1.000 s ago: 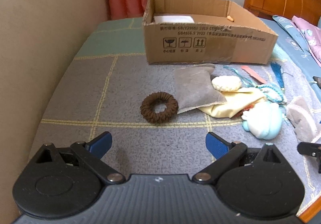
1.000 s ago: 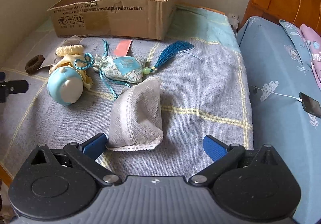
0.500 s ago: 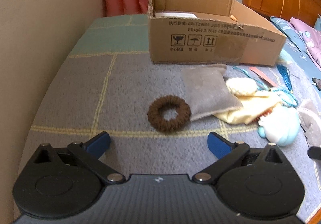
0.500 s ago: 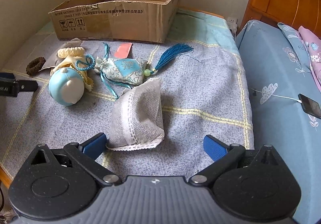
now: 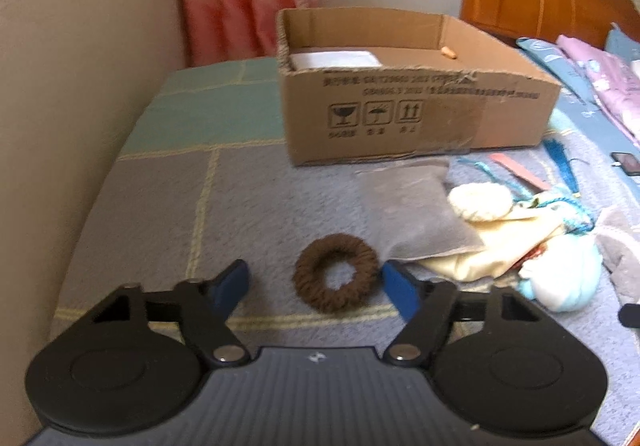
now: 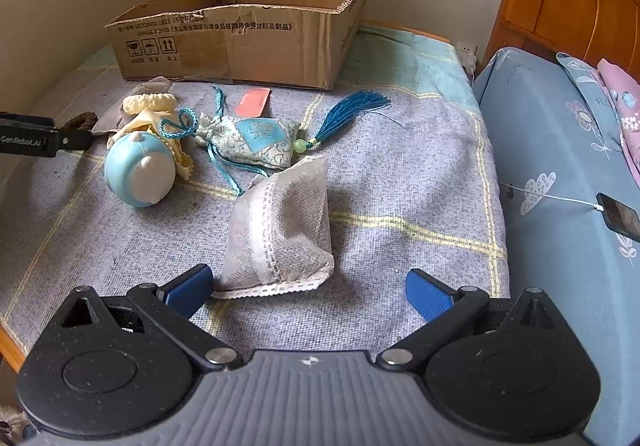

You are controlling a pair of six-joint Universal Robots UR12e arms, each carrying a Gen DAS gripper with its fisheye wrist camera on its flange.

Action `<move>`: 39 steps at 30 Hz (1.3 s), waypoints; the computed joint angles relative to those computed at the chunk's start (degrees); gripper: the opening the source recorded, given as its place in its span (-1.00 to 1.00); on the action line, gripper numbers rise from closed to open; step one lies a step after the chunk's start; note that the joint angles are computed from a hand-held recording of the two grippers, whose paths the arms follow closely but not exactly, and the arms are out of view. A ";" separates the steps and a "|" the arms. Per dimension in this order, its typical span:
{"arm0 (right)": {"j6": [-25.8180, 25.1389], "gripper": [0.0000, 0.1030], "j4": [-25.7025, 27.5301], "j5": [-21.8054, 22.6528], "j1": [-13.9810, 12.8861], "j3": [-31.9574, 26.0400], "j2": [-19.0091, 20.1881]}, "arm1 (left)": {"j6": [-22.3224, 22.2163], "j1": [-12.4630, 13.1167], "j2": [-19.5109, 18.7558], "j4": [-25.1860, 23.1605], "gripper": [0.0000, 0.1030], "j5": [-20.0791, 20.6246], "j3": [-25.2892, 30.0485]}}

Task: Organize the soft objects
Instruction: 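Close the right tool on the grey sachet while the left tool grasps the brown hair tie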

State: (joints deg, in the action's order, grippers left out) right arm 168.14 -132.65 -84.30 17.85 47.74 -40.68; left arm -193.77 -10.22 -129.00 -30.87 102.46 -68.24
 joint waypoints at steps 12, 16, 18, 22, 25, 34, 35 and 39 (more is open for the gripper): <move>0.06 1.00 -1.26 -0.20 0.08 0.87 -0.33 | -1.51 -0.62 1.58 -0.91 -0.27 0.50 -1.66; -0.83 1.00 -0.10 -0.24 0.30 -0.04 -0.03 | -2.69 -0.72 2.58 -0.52 -0.27 0.55 -3.21; -1.77 1.00 0.25 -0.21 0.51 -0.61 0.24 | -2.96 -0.76 2.71 -0.62 -0.27 0.69 -3.34; -3.78 1.00 0.75 1.10 0.85 -2.24 1.23 | -3.23 -0.81 2.72 -0.77 -0.27 0.89 -3.29; -3.83 1.00 1.02 2.21 0.87 -3.70 2.18 | -3.24 -0.82 2.70 -0.70 -0.27 0.94 -3.27; -4.30 1.00 2.19 3.90 0.80 -6.44 3.23 | -3.34 -0.83 2.58 -0.86 -0.26 1.04 -3.06; -4.43 1.00 1.89 3.71 0.87 -6.50 3.26 | -3.45 -0.83 2.55 -0.86 -0.26 1.07 -3.02; -5.93 0.69 2.16 0.87 1.37 -7.10 3.69 | -3.21 -0.80 2.52 -0.60 -0.25 1.03 -3.09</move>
